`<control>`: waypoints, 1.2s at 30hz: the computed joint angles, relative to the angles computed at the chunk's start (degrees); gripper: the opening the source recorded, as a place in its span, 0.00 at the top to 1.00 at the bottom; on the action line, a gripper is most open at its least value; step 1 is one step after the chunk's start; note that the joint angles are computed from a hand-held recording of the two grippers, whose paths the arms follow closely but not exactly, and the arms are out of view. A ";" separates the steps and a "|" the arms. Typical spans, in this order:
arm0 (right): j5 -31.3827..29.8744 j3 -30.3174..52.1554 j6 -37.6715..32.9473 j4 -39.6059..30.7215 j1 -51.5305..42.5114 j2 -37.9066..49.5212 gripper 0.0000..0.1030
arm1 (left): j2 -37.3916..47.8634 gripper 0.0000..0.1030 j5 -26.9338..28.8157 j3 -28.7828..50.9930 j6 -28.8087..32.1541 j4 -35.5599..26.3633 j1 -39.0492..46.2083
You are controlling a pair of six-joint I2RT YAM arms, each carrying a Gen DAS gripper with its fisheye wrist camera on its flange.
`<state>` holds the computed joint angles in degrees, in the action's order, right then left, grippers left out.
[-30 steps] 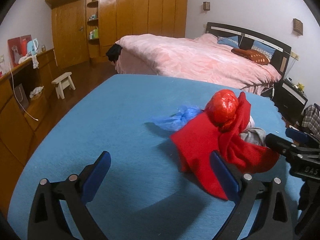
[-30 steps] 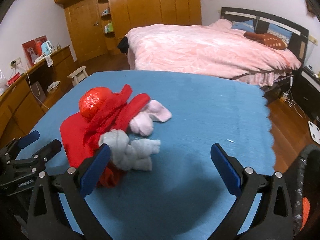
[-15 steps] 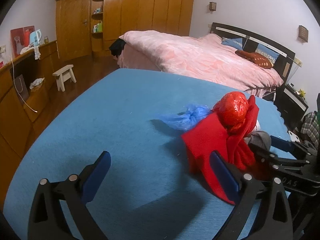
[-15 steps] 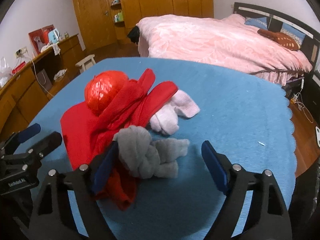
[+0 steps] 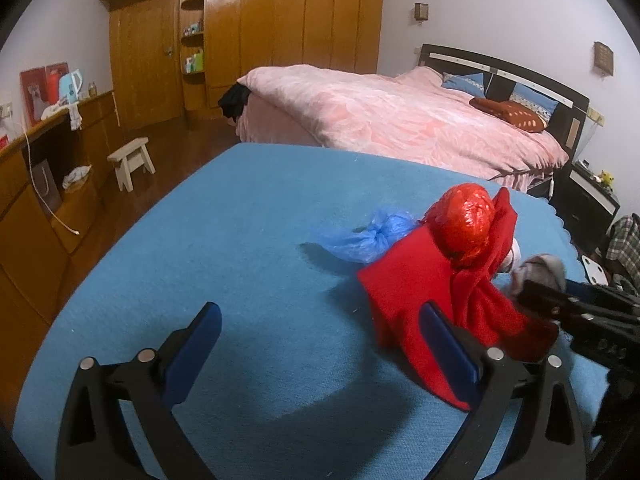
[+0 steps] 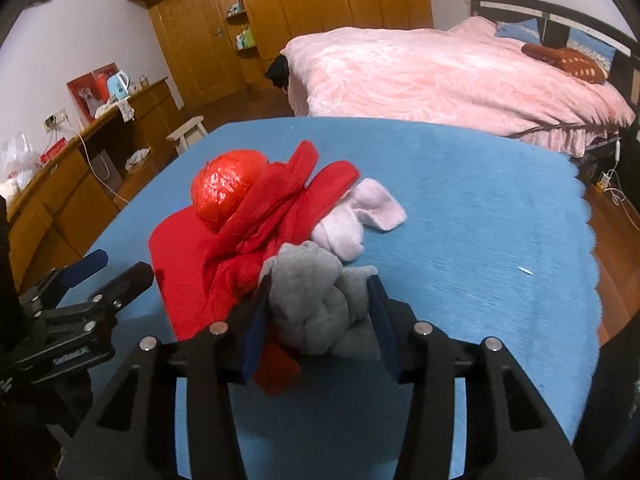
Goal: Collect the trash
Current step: 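Grasp the grey sock with the right tool while the left tool grasps the red cloth, then lift the red cloth with the left tool while the right tool holds the grey sock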
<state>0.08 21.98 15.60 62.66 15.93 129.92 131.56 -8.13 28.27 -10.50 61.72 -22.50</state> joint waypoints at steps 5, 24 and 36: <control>0.68 -5.00 -0.69 4.35 -3.84 -0.70 0.55 | -1.34 0.07 -0.38 -1.24 -1.48 1.12 -2.67; -1.33 -8.57 -4.13 14.95 -12.33 7.44 0.55 | 0.58 0.48 -1.40 8.63 -4.77 -7.24 -14.04; -1.65 -11.48 -3.92 17.55 -12.78 6.72 0.55 | -0.26 0.94 -2.34 7.77 -3.25 -6.12 -16.17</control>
